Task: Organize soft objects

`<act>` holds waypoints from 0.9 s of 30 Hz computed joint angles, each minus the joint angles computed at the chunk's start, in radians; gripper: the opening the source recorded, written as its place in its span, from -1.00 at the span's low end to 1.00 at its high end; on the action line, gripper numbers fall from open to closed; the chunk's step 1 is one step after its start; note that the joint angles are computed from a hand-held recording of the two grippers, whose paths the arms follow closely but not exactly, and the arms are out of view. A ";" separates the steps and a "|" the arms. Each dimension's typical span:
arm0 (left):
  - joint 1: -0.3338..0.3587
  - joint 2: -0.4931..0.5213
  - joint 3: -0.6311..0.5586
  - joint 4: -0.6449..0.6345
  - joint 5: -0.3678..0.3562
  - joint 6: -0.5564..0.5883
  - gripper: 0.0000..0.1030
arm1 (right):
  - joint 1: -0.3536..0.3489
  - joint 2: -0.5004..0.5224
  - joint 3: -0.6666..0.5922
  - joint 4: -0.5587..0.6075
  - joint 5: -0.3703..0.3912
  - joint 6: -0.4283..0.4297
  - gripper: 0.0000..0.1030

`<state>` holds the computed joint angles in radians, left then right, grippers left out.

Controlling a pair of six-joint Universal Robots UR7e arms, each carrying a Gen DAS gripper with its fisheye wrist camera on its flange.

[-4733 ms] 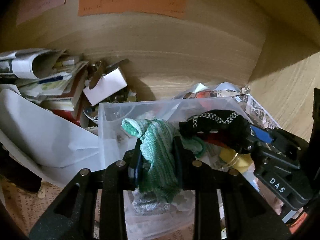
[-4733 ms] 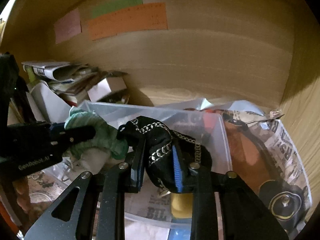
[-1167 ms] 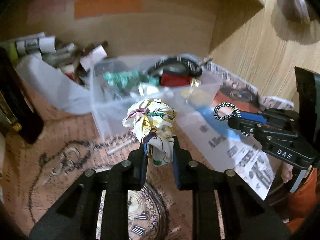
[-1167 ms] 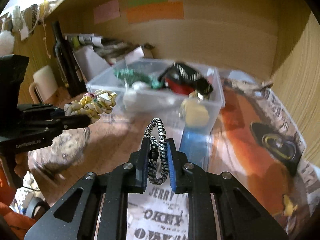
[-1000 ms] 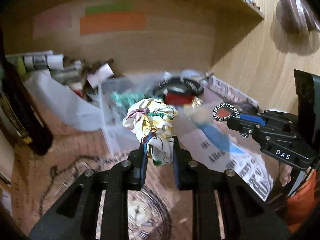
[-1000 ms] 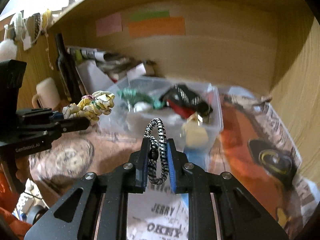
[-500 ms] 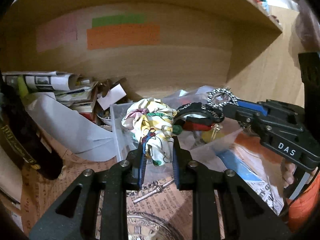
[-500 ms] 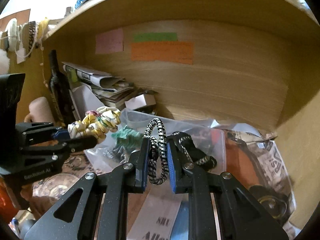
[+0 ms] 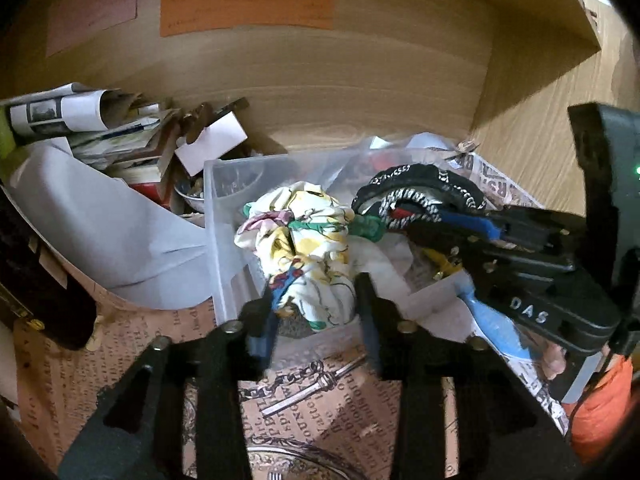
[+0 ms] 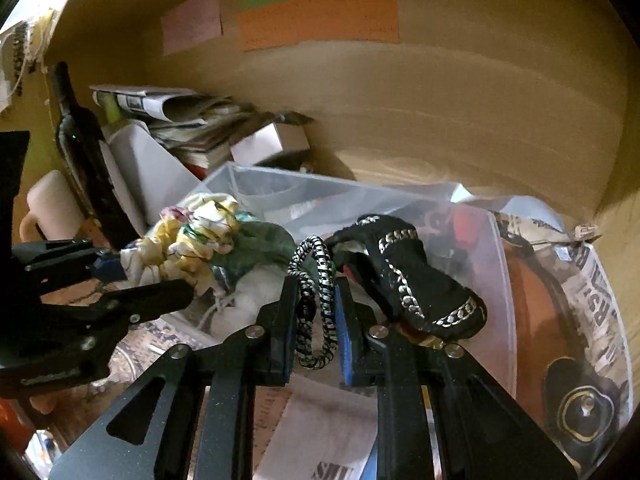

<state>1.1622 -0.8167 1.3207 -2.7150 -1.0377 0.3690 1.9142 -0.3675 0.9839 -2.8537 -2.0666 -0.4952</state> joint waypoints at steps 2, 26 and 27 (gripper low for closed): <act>0.000 -0.004 0.007 -0.013 -0.003 0.004 0.02 | -0.001 0.002 -0.005 0.010 -0.007 0.002 -0.34; -0.097 -0.187 0.242 -0.365 -0.093 0.105 0.18 | 0.091 -0.172 0.290 -0.457 0.082 -0.117 0.06; -0.103 -0.195 0.256 -0.395 -0.094 0.114 0.20 | 0.097 -0.180 0.306 -0.485 0.086 -0.125 0.07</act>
